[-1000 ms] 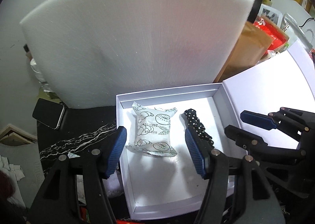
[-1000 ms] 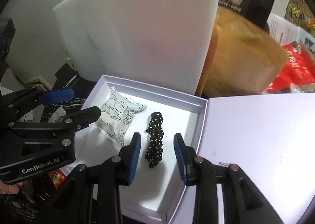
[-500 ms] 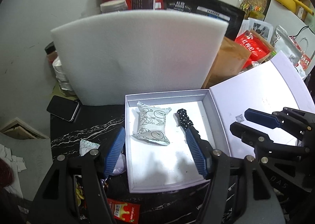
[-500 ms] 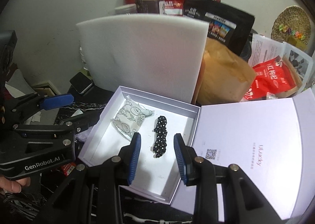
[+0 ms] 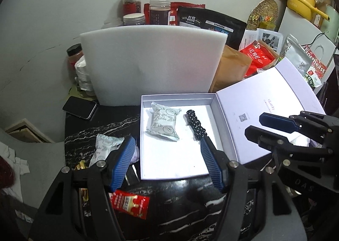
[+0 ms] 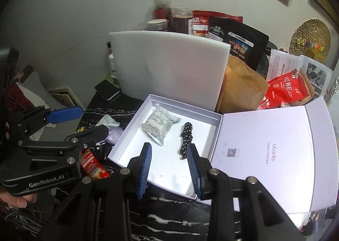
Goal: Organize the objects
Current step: 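Withdraw both grippers from the box back over the table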
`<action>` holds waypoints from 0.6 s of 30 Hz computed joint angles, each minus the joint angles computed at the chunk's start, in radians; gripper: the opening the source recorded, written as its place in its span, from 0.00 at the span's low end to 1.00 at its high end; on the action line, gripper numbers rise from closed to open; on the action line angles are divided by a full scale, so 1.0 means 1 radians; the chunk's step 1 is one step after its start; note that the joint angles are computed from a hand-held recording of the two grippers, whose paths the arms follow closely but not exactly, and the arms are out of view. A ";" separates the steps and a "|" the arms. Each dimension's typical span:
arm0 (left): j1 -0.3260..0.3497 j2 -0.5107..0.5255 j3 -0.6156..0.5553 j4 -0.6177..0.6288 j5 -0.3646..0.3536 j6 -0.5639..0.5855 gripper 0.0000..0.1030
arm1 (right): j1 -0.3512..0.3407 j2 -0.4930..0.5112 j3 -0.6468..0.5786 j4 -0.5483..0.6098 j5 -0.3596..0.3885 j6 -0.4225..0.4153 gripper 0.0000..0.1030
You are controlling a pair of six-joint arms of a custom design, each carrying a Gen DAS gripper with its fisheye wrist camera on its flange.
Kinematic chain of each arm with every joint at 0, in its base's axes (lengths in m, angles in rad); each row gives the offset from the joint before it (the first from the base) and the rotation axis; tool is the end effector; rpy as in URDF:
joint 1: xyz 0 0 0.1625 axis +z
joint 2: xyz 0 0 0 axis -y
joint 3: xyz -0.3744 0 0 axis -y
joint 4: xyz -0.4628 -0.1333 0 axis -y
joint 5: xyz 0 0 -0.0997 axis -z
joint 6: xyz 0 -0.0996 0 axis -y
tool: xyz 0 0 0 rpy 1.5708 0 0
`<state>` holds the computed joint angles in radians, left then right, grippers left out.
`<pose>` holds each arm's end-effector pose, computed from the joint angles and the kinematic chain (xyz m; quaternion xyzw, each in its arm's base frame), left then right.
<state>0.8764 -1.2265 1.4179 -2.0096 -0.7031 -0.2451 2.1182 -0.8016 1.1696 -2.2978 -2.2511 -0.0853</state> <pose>-0.2827 -0.6666 0.3889 0.1500 0.8893 -0.2887 0.3213 0.4834 -0.6572 0.2275 0.2320 -0.9001 0.2390 0.2810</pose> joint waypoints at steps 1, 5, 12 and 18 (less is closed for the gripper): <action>-0.005 -0.015 0.016 0.002 0.005 -0.009 0.61 | 0.004 -0.006 0.009 -0.003 0.002 -0.002 0.33; -0.025 -0.075 0.077 0.031 0.021 -0.058 0.61 | 0.016 -0.030 0.046 -0.007 0.014 -0.007 0.33; -0.058 -0.175 0.172 0.113 0.044 -0.180 0.61 | 0.026 -0.066 0.101 0.007 0.068 -0.009 0.33; -0.081 -0.239 0.230 0.187 0.066 -0.293 0.61 | 0.032 -0.075 0.122 0.026 0.098 -0.031 0.33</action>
